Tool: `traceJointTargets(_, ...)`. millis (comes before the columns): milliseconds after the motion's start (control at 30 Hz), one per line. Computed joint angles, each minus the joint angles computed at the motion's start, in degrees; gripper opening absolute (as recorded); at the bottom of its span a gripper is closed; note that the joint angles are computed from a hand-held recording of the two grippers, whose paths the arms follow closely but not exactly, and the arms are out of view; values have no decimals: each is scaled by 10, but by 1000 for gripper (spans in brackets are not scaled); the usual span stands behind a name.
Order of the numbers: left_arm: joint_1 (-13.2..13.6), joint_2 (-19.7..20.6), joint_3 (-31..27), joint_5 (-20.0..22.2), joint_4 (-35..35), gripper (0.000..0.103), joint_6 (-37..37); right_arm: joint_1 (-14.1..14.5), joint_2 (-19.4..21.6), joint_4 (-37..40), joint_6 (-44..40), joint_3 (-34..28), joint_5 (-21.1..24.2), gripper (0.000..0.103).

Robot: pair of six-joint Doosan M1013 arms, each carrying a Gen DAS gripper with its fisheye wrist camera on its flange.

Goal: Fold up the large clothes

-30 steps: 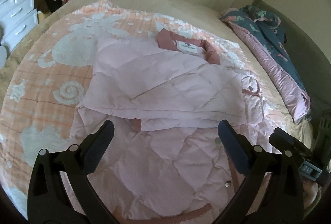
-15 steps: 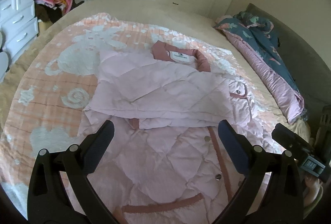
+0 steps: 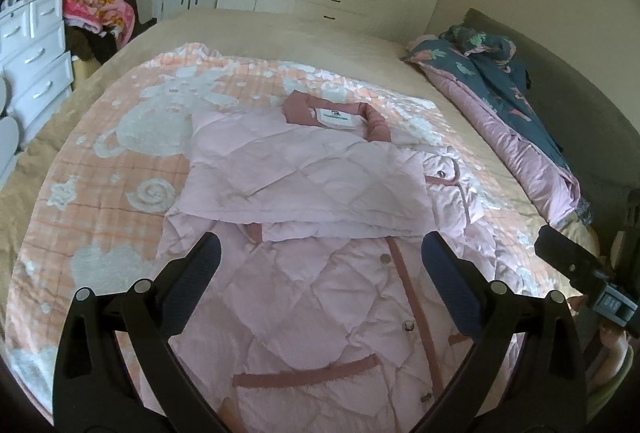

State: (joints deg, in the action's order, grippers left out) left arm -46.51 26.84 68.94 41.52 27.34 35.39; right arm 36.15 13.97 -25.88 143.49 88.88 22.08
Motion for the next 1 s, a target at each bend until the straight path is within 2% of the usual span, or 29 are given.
traceJointTargets(667, -27, -24, 57, -4, 62, 94, -68, 3, -41, -25, 29, 67, -6, 97)
traceJointTargets(1000, -32, -29, 81, 2, 62, 94, -79, 4, -49, -24, 34, 82, 0, 97)
